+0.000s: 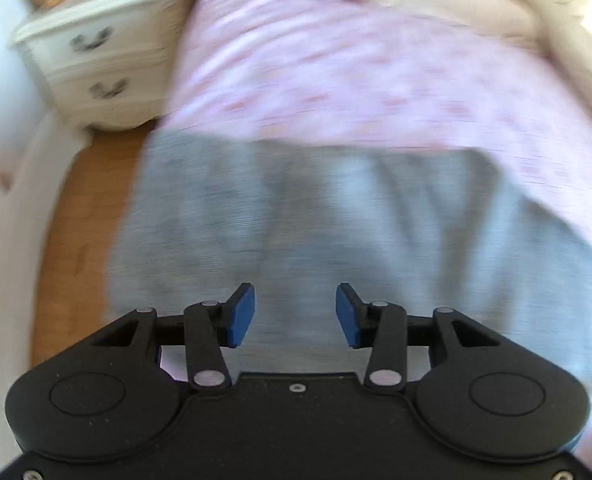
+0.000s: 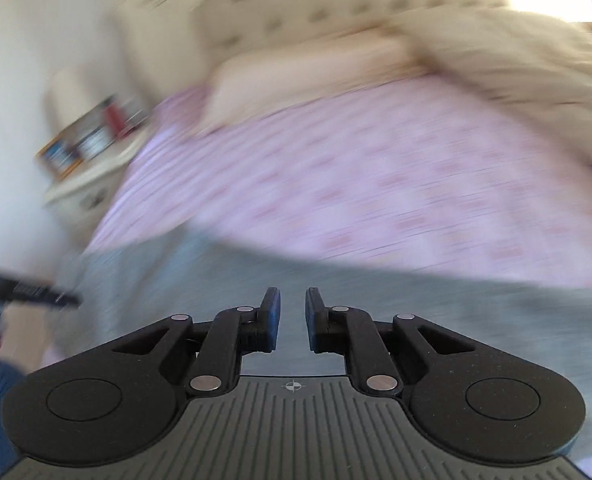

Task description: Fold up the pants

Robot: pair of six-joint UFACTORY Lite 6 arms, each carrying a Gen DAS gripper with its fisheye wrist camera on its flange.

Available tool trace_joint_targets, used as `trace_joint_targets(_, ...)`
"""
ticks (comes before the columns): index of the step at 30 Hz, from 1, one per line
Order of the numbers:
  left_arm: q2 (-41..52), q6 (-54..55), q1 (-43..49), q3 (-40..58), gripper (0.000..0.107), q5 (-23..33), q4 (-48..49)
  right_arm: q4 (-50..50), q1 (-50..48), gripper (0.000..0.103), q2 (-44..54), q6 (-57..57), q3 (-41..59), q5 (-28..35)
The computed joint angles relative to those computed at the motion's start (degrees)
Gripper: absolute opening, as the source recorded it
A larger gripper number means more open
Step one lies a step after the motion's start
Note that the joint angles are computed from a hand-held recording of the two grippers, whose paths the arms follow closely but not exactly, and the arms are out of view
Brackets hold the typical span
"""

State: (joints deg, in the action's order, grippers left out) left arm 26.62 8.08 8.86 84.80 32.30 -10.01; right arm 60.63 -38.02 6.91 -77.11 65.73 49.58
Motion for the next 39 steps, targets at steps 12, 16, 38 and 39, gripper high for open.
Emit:
trace_joint_targets(12, 6.5, -1.9, -23.8, 6.4, 0.051, -4.2, -6.6, -0.1, -17.3, 0.018, 23.6, -16.6, 18.3, -11.1)
trace_joint_targets(16, 12.7, -9.8, -26.7, 10.6, 0.051, -2.6, -1.6, 2.7, -15.0, 0.018, 29.7, -18.7, 20.4, -14.1)
trace_joint_targets(38, 12.3, -11.6, -29.1, 7.7, 0.054, -5.8, 5.6, 8.9, -31.2, 0.032, 40.1, -10.7, 33.6, -9.5)
trace_joint_targets(39, 12.4, -11.3, -29.0, 7.9, 0.054, -5.6, 5.2, 7.4, -33.5, 0.042, 40.9, -5.0, 35.1, -5.6)
